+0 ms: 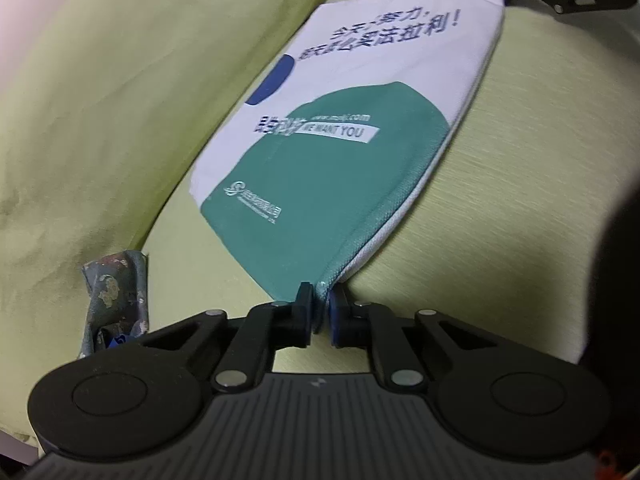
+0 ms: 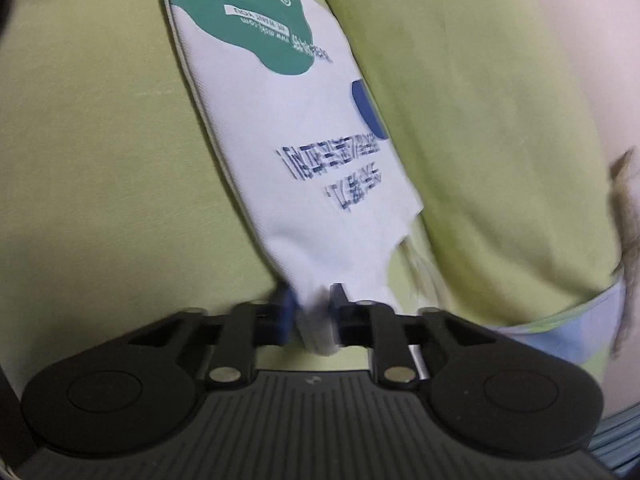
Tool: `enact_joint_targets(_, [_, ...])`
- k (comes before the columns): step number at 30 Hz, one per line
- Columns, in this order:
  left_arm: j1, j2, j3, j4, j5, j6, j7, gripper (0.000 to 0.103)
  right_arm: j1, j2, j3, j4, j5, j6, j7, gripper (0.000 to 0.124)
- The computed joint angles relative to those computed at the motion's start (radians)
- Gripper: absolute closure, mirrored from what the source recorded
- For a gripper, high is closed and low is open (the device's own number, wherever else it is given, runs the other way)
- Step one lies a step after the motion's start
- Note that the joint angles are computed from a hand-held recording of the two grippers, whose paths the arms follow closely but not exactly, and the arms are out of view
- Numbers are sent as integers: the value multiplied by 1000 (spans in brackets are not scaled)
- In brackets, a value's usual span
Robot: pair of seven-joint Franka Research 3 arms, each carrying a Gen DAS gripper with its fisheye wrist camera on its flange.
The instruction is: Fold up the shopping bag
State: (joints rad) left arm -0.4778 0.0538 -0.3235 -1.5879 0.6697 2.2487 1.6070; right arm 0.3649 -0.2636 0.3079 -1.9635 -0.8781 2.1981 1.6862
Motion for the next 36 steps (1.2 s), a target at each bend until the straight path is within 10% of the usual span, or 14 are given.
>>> enact_joint_targets(11, [4,-18,6,-12,-21,-21,-79,91,47,55,25,62,-44,-121,289,106])
enact_joint_targets(15, [9,-19,0,51,-138,-106,-187,73,79,40,12,113,50,-183,288,100])
enact_joint_targets(22, [27,3,2,225,-480,-247,-543,55,12,-91,-12,83,354,-52,854,81])
enact_joint_targets(27, [-28,47,-17,348,-390,-356,-660,45,-47,-146,-4,27,534,84,1069,81])
enact_joint_targets(36, [-116,39,-32,428,-213,-440,-706,38,-86,-168,81,102,477,-10,1064,61])
